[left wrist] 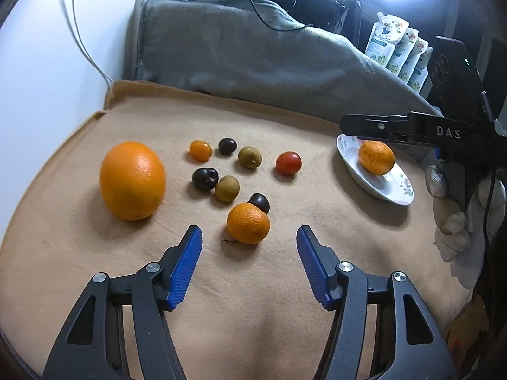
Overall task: Organize fruits
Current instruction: 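Withdraw the left tool from the plate toward the small fruits, then grasp the small mandarin with the left tool while the right tool grasps a brown kiwi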
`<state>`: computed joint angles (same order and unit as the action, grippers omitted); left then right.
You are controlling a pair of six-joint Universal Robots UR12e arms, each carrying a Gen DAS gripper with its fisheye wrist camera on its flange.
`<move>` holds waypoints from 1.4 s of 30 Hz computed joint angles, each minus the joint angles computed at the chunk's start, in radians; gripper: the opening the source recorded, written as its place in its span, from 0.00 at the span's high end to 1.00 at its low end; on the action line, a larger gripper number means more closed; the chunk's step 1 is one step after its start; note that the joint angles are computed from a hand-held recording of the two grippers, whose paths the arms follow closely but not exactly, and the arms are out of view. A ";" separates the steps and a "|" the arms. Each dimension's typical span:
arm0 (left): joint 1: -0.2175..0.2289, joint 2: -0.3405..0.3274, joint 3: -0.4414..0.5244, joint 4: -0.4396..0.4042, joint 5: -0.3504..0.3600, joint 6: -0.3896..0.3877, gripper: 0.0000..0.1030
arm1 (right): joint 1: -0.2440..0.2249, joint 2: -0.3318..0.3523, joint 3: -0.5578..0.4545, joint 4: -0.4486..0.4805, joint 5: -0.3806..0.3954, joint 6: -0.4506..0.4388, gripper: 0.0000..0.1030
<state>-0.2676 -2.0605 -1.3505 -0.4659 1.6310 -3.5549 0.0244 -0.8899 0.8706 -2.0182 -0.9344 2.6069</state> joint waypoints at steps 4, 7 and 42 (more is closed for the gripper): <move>0.004 -0.013 0.013 -0.011 -0.016 -0.008 0.42 | 0.013 0.018 -0.030 0.033 -0.013 -0.018 0.40; 0.005 -0.020 0.019 -0.019 -0.029 -0.007 0.43 | 0.025 0.036 -0.058 0.066 -0.027 -0.043 0.43; 0.020 -0.067 0.080 -0.089 -0.083 -0.010 0.56 | 0.116 0.171 -0.245 0.187 -0.226 -0.195 0.61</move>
